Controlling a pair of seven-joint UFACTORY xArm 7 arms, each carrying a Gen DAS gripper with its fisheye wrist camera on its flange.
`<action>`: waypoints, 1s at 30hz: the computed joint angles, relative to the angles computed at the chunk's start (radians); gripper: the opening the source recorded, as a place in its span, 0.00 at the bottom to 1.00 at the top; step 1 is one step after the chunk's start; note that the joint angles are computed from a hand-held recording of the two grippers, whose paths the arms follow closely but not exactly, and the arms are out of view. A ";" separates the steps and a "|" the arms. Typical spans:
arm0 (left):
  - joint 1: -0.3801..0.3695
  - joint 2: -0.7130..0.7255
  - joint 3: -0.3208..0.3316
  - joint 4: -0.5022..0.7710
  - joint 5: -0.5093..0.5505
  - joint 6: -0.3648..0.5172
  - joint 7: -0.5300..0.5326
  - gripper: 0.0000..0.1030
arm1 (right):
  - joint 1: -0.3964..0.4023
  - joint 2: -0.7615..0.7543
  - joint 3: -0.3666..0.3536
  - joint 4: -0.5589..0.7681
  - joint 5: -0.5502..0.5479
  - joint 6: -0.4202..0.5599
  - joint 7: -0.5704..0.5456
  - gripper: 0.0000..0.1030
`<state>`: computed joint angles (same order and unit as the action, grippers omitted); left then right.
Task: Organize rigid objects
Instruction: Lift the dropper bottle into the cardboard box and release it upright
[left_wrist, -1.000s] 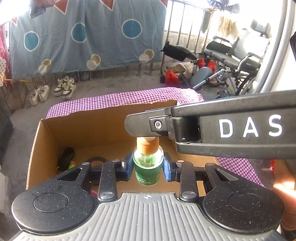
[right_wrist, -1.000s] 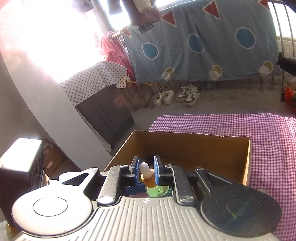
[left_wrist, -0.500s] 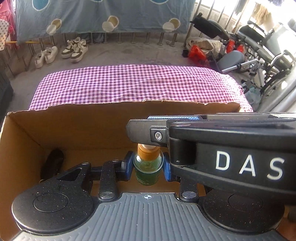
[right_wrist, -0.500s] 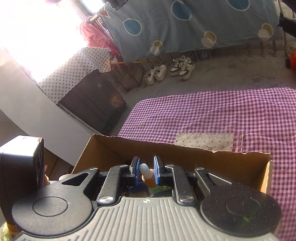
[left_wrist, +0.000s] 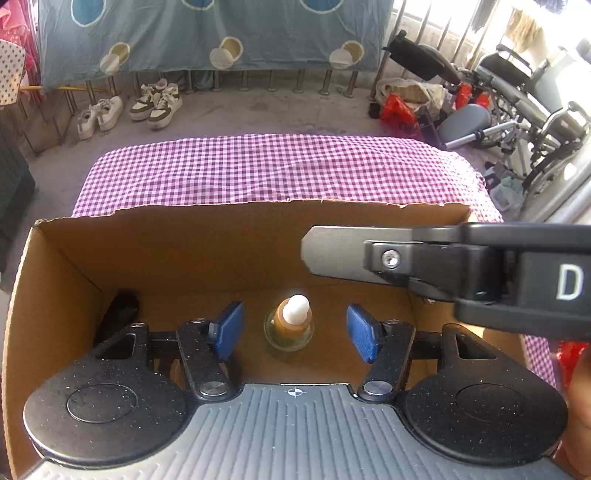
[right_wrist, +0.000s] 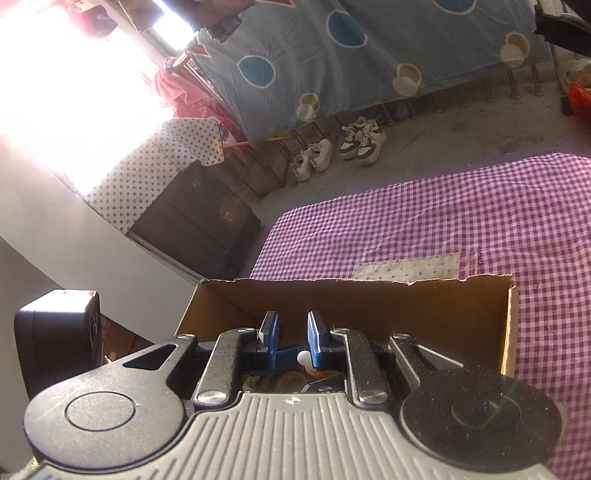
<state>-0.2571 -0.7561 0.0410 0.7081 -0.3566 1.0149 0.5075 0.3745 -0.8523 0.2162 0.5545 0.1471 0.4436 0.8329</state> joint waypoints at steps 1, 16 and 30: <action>0.001 -0.020 0.012 0.000 -0.004 0.010 0.006 0.65 | -0.015 -0.052 0.026 -0.007 -0.006 0.017 0.031 0.19; 0.051 -0.461 0.236 -0.039 -0.026 0.319 0.204 0.99 | -0.052 -0.666 0.481 0.114 -0.043 0.577 0.554 0.66; 0.279 -0.682 0.405 -0.192 0.091 0.582 0.338 1.00 | -0.203 -0.495 0.659 0.414 -0.060 0.968 0.410 1.00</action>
<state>0.0219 -1.4378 0.4460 0.5166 -0.2657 1.5971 0.8451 0.1719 -1.3477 0.8749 0.9685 0.0875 1.4112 1.2426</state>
